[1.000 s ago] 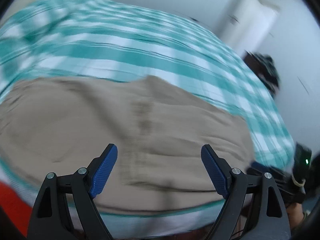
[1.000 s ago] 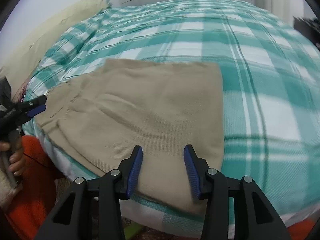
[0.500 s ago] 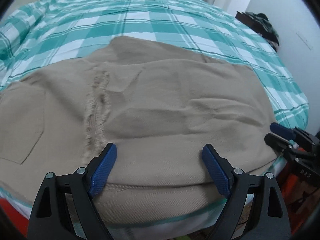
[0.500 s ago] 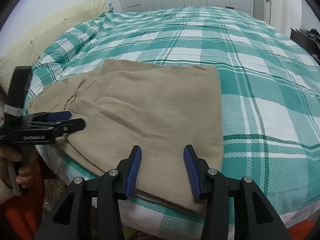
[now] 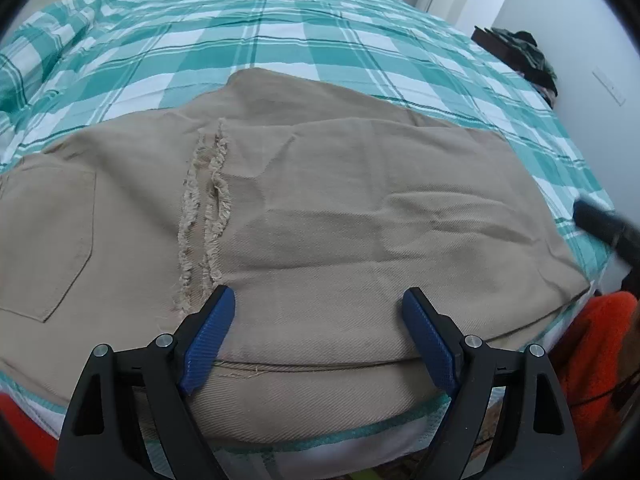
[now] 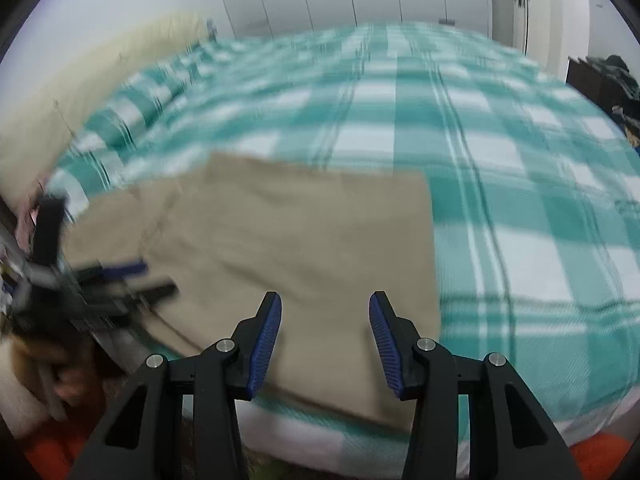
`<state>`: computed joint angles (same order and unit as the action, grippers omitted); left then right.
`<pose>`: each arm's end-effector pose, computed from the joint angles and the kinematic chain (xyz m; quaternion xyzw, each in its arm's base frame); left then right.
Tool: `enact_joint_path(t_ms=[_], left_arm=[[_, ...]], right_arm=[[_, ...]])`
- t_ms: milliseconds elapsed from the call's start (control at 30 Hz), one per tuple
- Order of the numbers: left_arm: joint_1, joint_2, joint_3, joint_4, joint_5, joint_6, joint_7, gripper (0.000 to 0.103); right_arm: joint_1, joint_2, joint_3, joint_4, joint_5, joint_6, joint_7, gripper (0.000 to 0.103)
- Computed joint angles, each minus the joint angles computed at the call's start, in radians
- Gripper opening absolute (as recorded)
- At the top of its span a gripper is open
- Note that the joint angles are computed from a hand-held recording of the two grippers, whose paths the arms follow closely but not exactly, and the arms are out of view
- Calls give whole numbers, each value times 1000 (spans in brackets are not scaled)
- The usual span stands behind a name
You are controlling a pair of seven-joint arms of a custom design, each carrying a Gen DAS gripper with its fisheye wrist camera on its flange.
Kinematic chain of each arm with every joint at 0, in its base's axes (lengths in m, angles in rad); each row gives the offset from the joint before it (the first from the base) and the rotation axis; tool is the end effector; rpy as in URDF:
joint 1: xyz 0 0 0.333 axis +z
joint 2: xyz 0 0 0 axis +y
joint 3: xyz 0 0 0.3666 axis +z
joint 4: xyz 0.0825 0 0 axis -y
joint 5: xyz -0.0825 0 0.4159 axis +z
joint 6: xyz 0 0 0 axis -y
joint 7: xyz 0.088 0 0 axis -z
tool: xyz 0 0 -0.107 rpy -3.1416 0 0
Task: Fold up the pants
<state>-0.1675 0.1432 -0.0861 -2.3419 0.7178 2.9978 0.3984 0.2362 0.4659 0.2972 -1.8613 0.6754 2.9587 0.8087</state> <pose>0.5385 -0.1877 0.3450 -0.7558 0.5950 -0.2294 0.1484 0.6538 0.3076 0.3599 -0.8245 0.4393 -0.0889 0.3455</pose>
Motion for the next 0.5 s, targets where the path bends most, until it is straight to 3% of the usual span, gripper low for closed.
enact_joint_path(t_ms=[133,233,367,433,500], left_arm=[[-7,1,9,2,30,-2,-25,87],[-9,4,14,2,51,4,-42,87],[-19,10,24,10,104,-2,-77,88],[-15,8,23,7,112,4,-87,88],[-8,8,16,6,99,7,-78,88]], right_arm=[[25,21,-23,71,-33,-26,24,46],[76,66,-83,130,-100,-49,98,46],[122,140,-160,199,-209,-170,234,47],[100,140,-130,170,-216,-118,203,47],[110,108,-139,134,-238,-91,224,46]])
